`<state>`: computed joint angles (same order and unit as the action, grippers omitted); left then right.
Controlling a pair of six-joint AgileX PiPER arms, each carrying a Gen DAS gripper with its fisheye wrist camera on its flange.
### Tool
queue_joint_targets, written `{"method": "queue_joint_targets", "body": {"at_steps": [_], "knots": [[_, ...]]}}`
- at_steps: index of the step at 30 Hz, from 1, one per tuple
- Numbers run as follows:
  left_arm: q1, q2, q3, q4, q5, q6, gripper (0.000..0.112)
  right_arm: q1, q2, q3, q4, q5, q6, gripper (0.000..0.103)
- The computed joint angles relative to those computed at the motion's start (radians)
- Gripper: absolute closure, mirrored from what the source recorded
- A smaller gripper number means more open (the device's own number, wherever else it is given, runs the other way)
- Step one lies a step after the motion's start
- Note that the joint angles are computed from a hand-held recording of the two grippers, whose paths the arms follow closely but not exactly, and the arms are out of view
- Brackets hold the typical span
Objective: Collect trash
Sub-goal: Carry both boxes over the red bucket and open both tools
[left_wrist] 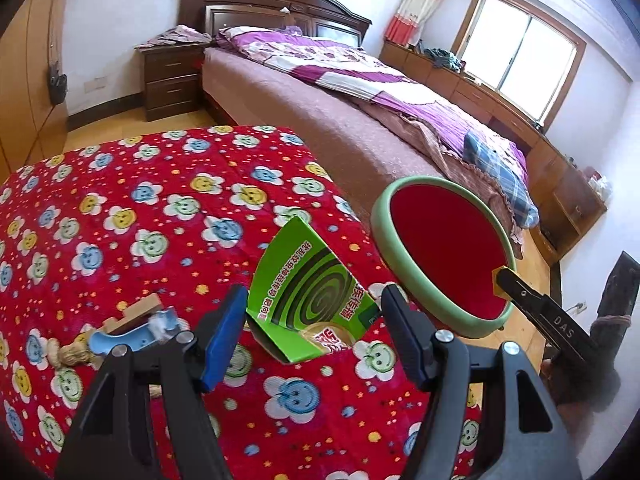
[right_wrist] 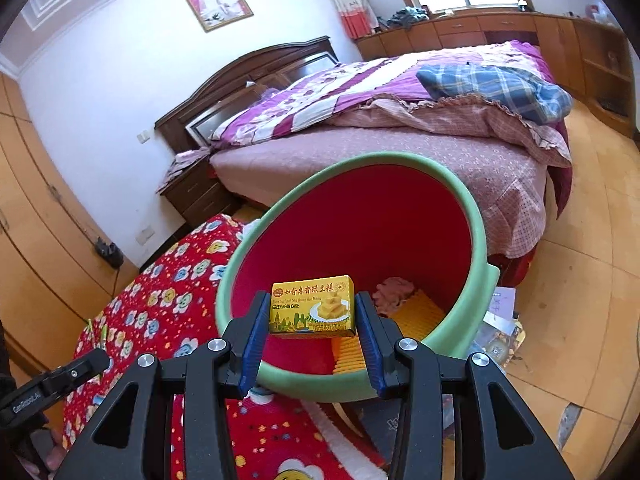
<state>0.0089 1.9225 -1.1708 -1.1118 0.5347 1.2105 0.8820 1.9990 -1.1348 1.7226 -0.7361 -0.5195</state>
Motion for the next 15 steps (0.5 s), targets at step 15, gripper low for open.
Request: {"method": "queue_joint_targets", "body": {"at_steps": [15], "knots": [[-0.143,0.040,-0.065,0.047,-0.025,-0.022,0.043,0.014,-0.060,0.100,-0.062,-0.024,0.106,0.048]]}}
